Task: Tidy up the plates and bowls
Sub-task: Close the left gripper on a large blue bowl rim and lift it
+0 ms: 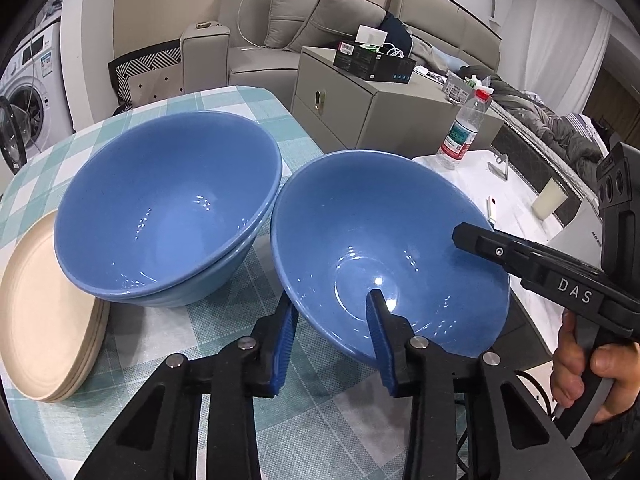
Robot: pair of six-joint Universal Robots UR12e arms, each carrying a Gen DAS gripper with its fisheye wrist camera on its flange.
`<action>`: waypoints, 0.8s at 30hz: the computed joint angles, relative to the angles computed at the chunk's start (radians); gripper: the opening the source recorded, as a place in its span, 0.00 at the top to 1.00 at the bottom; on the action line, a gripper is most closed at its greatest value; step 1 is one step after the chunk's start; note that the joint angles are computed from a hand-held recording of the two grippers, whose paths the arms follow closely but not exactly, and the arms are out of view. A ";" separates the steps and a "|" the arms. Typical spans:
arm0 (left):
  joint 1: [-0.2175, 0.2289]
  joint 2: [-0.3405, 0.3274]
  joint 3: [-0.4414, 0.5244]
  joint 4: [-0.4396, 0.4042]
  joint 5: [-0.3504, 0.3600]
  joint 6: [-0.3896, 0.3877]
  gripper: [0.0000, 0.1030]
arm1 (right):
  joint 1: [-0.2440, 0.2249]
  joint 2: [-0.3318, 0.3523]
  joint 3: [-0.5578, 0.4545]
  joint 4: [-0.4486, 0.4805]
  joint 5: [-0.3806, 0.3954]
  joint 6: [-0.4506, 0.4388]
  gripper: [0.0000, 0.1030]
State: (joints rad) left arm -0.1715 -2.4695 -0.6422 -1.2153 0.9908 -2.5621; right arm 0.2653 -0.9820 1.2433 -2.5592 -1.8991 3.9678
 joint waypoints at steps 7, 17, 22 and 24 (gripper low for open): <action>0.002 0.009 -0.015 0.020 0.012 -0.001 0.69 | 0.002 -0.002 0.000 0.011 -0.013 -0.011 0.74; 0.003 0.012 -0.020 0.021 0.008 0.004 0.69 | 0.005 -0.005 0.002 0.007 -0.027 -0.017 0.76; 0.005 0.023 -0.039 0.048 0.002 0.006 0.69 | 0.008 -0.005 0.000 0.013 -0.038 -0.024 0.76; 0.005 0.029 -0.051 0.058 -0.003 0.008 0.69 | 0.010 -0.007 0.001 0.012 -0.049 -0.024 0.76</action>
